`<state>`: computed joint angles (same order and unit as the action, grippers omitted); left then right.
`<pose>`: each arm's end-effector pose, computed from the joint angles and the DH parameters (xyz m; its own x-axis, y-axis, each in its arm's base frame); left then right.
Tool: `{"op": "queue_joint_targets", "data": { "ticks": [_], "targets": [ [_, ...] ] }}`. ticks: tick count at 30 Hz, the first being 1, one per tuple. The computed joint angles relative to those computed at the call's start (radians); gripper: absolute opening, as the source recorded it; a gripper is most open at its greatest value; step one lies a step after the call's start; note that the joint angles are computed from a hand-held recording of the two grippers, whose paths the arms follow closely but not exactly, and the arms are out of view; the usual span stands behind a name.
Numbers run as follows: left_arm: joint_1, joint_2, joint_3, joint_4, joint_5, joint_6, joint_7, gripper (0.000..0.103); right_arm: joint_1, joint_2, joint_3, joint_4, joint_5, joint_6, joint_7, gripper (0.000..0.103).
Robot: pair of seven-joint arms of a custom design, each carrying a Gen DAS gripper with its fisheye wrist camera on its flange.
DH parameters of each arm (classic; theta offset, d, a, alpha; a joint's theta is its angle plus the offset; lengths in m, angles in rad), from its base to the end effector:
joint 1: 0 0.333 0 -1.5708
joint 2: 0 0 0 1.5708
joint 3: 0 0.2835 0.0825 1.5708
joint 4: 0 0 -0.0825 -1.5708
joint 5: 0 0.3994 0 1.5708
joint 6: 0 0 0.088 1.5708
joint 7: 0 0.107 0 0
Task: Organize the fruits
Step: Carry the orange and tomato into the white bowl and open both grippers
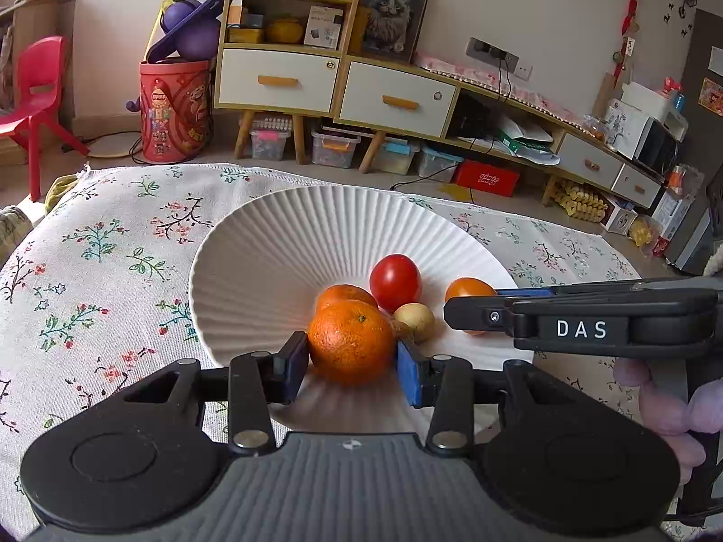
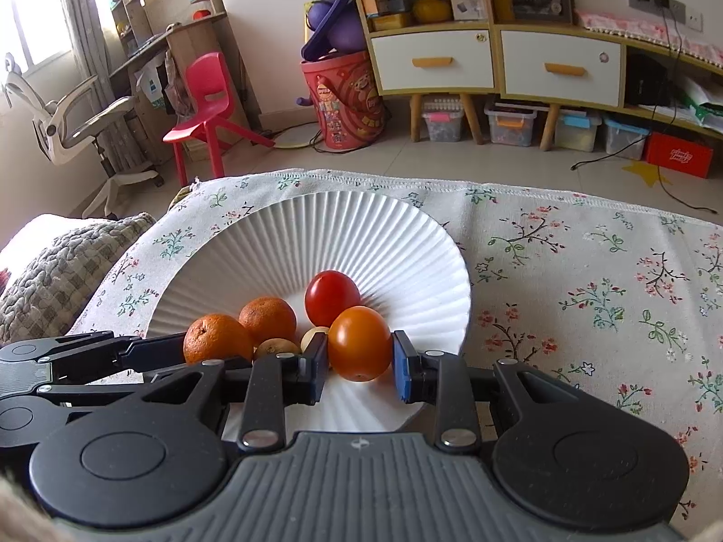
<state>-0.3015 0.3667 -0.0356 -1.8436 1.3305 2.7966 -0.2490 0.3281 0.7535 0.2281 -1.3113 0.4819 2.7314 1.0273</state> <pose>0.6082 -0.2596 0.3277 0.2346 -0.9550 0.1813 -0.5891 -0.2880 -0.7550 0.6934 0.3535 0.3404 0.6247 -0.7478 -0.2250 -0.6517 -0.3405 -0.6777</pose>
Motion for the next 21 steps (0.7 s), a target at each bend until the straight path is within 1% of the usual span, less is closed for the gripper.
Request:
{"op": "queue_joint_targets", "data": {
  "ticks": [3, 4, 7, 9, 10, 12, 14, 16, 18, 21],
  "targets": [
    [-0.003, -0.008, -0.002, -0.007, -0.003, -0.012, 0.001, 0.030, -0.005, -0.003, 0.002, 0.003, 0.007, -0.009, 0.007, 0.033],
    [-0.005, -0.014, -0.003, -0.011, -0.001, -0.020, -0.002, 0.036, -0.006, -0.008, 0.002, -0.002, 0.010, -0.009, 0.007, 0.034],
    [-0.013, -0.035, -0.006, -0.027, 0.025, -0.047, -0.038, 0.048, -0.017, -0.028, 0.014, -0.027, 0.029, 0.000, -0.005, 0.038],
    [-0.012, -0.049, -0.011, -0.041, 0.048, -0.053, -0.071, 0.052, -0.022, -0.048, 0.018, -0.053, 0.037, 0.010, -0.022, 0.045],
    [-0.009, -0.056, -0.015, -0.048, 0.055, -0.054, -0.081, 0.055, -0.022, -0.060, 0.017, -0.069, 0.039, 0.017, -0.029, 0.047],
    [-0.005, -0.072, -0.026, -0.067, 0.064, -0.062, -0.093, 0.058, -0.027, -0.078, 0.021, -0.089, 0.047, 0.020, -0.040, 0.056],
    [-0.002, -0.087, -0.038, -0.081, 0.062, -0.079, -0.085, 0.059, -0.029, -0.095, 0.022, -0.108, 0.056, 0.024, -0.049, 0.057],
    [0.000, -0.102, -0.049, -0.095, 0.062, -0.094, -0.076, 0.063, -0.032, -0.107, 0.026, -0.122, 0.066, 0.031, -0.060, 0.058],
    [0.000, -0.118, -0.059, -0.108, 0.067, -0.112, -0.079, 0.067, -0.033, -0.124, 0.027, -0.144, 0.074, 0.042, -0.071, 0.062],
    [0.006, -0.142, -0.073, -0.133, 0.070, -0.121, -0.082, 0.072, -0.035, -0.148, 0.027, -0.175, 0.082, 0.049, -0.088, 0.064]
  ]
}}
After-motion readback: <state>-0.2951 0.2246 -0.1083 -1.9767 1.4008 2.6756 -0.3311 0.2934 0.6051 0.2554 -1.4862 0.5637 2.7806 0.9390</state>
